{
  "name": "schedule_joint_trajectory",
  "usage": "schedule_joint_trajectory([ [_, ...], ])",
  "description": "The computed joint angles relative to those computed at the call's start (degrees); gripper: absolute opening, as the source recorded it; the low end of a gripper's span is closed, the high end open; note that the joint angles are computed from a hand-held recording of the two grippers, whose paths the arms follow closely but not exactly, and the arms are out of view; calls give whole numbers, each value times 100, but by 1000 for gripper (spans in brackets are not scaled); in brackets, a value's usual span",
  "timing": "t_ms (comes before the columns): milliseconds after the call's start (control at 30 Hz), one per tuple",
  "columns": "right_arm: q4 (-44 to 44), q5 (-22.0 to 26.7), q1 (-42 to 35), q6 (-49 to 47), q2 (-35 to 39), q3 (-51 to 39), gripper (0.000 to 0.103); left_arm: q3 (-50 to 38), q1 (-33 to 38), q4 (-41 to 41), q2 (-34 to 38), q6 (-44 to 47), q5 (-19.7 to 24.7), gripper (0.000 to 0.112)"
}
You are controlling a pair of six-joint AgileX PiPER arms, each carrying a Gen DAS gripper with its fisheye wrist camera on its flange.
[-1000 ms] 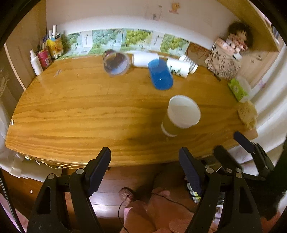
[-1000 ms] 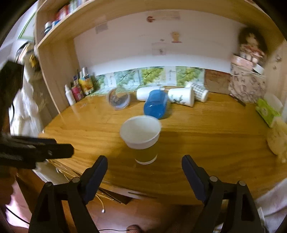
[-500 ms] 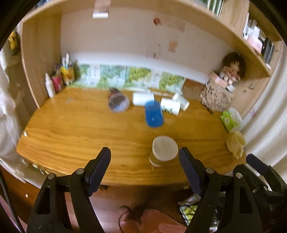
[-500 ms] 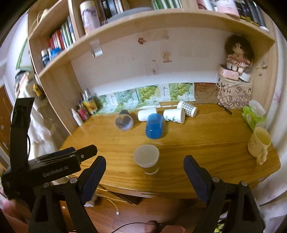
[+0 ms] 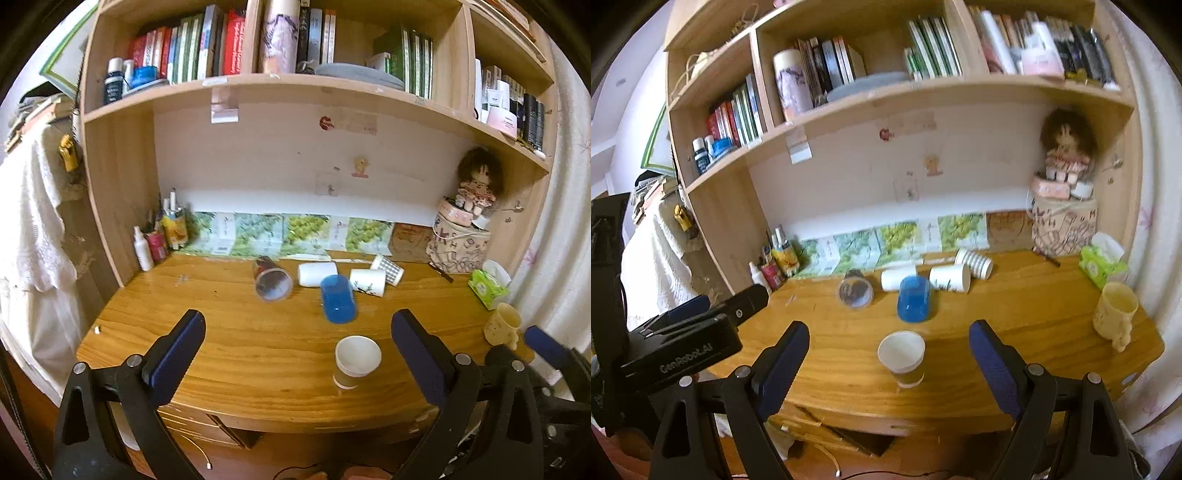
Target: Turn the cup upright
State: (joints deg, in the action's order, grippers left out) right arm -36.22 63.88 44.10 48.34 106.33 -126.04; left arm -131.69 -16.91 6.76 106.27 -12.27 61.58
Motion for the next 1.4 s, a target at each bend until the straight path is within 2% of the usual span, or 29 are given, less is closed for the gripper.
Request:
schedule_joint_trajectory([
  [133, -554, -16, 237, 253, -85, 187, 89, 769, -210, 566, -464, -307, -529, 102],
  [300, -1157, 34, 445, 596, -216, 406, 89, 1191, -352, 866, -754, -391, -920, 102],
  [567, -1363, 24, 457, 770, -358, 642, 89, 1370, -529, 1157, -869, -493, -1182, 102],
  [967, -1173, -73, 276, 583, -373, 631, 89, 1124, -663, 1349, -702, -623, -1093, 102],
  [1100, -1066, -100, 192, 470, -358, 585, 89, 741, -737, 1390, -457, -661, -892, 102],
  [1400, -695, -92, -30, 120, -212, 300, 89, 470, -770, 1400, -259, -720, -691, 102],
])
